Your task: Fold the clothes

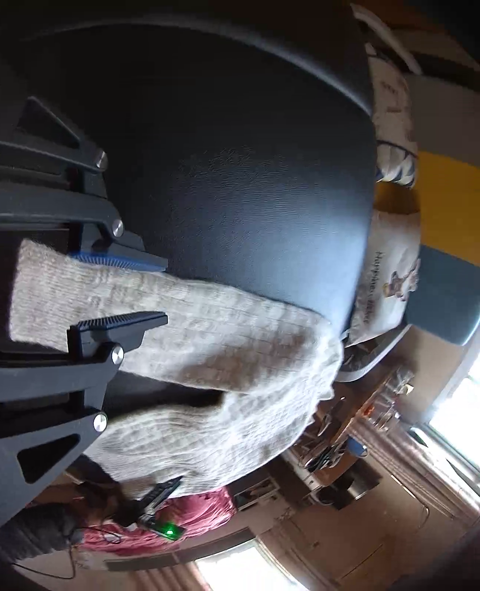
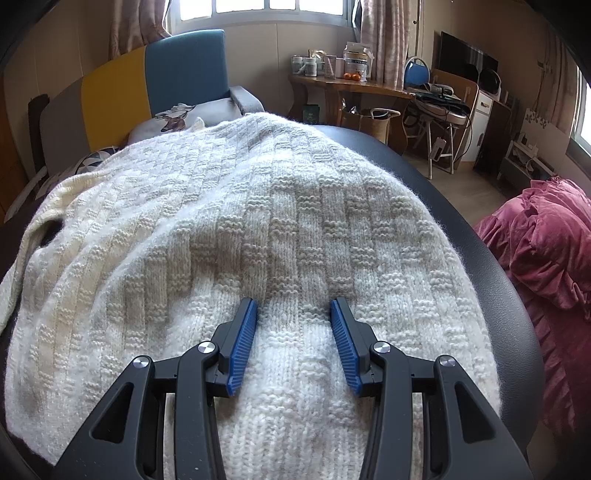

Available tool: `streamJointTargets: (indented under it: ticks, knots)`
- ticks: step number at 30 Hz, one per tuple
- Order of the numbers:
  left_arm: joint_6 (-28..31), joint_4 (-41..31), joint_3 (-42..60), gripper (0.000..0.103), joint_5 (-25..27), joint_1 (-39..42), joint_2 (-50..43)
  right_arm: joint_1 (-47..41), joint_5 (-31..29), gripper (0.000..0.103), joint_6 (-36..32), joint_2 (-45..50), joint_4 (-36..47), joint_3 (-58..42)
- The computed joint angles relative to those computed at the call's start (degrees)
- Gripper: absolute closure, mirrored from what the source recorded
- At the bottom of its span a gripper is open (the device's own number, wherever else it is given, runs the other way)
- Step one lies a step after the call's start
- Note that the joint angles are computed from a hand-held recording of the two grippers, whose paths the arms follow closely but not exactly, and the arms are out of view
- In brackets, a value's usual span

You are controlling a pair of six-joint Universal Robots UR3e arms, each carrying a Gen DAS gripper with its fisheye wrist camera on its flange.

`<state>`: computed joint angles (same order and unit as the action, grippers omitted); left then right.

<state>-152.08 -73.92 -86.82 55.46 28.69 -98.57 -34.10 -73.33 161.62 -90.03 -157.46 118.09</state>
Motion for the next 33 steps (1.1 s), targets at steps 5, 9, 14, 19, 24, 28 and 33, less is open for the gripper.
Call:
streamJointTargets:
  ticks: [5,9,14,19,24,28,33]
  knots:
    - [6.8,-3.03,0.26,0.079,-2.33,0.4,-4.51,-0.07,0.16,0.058,0.03,-0.08,-0.1,0.15]
    - [9.64,-7.19,3.33,0.077,-5.09,0.03,-8.96,-0.3,0.55,0.058,0.03,-0.09,-0.05,0.21]
    - [8.03,-8.5,4.94,0.077,-6.99,-0.15,-11.5,-0.47,0.77,0.058,-0.04,-0.1,0.09,0.16]
    - [4.72,3.45,-1.07,0.083,0.27,-4.8,-7.1,-0.32,0.54,0.057,-0.03,-0.01,0.17,-0.05]
    - [-0.01,11.44,-5.89,0.096,3.26,-7.14,-3.85,0.73,-1.12,0.057,0.03,0.19,0.06,-0.44]
    - [-2.26,10.32,-8.21,0.097,-4.72,-1.76,2.85,1.03,-1.71,0.057,-0.46,0.26,1.64,-1.44]
    - [1.56,4.06,-4.42,0.101,-11.17,5.44,10.45,1.77,-2.98,0.057,-0.46,0.42,2.5,-2.32]
